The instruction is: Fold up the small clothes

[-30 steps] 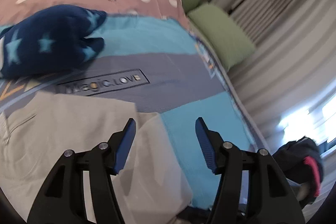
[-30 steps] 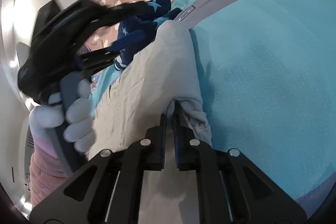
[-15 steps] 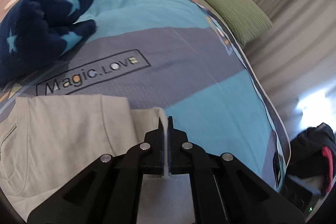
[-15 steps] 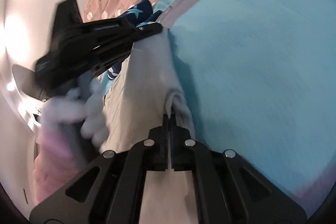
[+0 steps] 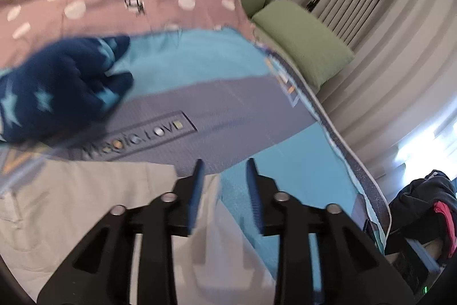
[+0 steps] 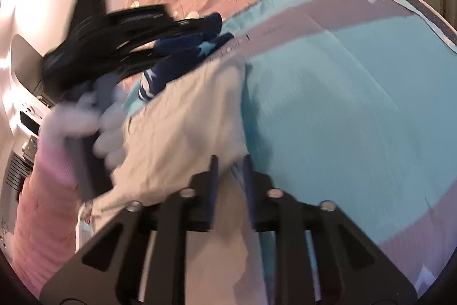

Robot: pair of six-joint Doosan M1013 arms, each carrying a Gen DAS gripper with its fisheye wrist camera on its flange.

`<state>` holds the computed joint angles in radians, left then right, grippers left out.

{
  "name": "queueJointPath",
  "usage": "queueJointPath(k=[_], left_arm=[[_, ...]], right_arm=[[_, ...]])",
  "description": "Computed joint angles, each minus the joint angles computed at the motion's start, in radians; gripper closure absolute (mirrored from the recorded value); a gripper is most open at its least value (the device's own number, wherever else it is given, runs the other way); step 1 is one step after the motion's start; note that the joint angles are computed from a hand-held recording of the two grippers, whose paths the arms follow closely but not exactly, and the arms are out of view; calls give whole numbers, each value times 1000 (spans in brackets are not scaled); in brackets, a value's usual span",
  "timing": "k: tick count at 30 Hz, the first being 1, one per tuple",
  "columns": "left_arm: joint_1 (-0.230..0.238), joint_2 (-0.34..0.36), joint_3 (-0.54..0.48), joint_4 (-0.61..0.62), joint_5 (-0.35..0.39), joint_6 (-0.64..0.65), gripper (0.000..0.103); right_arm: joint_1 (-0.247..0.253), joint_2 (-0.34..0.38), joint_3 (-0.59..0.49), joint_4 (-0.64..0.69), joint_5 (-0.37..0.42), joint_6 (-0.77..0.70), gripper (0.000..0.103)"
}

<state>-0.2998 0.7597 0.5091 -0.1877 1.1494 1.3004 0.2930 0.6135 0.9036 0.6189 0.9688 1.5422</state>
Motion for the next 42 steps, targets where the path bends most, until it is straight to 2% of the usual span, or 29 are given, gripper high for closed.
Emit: queueJointPath(k=[1,3,4,5,8,9,13,16,18,21,23,26,28,30,31,33,34,35,36,37,38,39,42], left_arm=[[2,-20,29,4,-21,9,59],[5,-74,117,33,-73,34,58],[6,-103,168,64,-83,39,58],[6,-129,216,100,-90,32,58],[22,-232,406,196,-151,-13,58],[32,-265,467,223,-174,-42,58],[105,-423,724,368,-269,-296,58],[154,-516,851,402,-313,-428,58],[185,-573,928,378,-345,-464,58],[209,-591,962,270,-340,-380,58],[208,-585,962,248,-326,-352,58],[214,-574,975,170,-374,-309,58],[217,-569,982,129,-435,-269,58],[222,-561,978,47,-462,-194,71],[218,-554,968,45,-456,-172,92],[189,-546,944,145,-440,-192,95],[178,-556,946,195,-463,-218,95],[173,-567,955,225,-495,-244,95],[174,-595,979,257,-574,-286,95],[179,-611,994,262,-621,-299,95],[186,-620,1000,266,-640,-301,95],[189,-621,997,292,-630,-318,94],[198,-584,965,249,-491,-283,93]], right_arm=[[3,13,-22,-14,6,3,74],[7,32,-50,-59,46,18,78],[11,45,-70,-101,86,48,97],[9,49,-68,-103,106,70,96],[-5,29,-19,-87,90,72,98],[-3,25,-15,-135,93,90,102],[-13,20,-6,-100,103,84,102],[-2,10,-3,-150,51,100,99],[4,2,-2,-124,15,56,99],[20,-1,-13,-68,-28,-53,99],[27,5,-25,-68,-23,-71,94],[39,35,-64,-146,44,17,89],[34,40,-52,-142,57,38,93],[32,29,-30,-128,37,13,95],[32,28,-31,-136,40,10,95],[36,30,-44,-162,54,12,95],[38,32,-51,-176,62,12,95],[39,33,-54,-184,67,10,95],[41,37,-63,-194,80,9,95],[41,41,-67,-190,87,5,95],[40,44,-69,-169,96,-3,95],[43,46,-70,-175,99,0,95],[54,39,-57,-217,69,-2,95]])
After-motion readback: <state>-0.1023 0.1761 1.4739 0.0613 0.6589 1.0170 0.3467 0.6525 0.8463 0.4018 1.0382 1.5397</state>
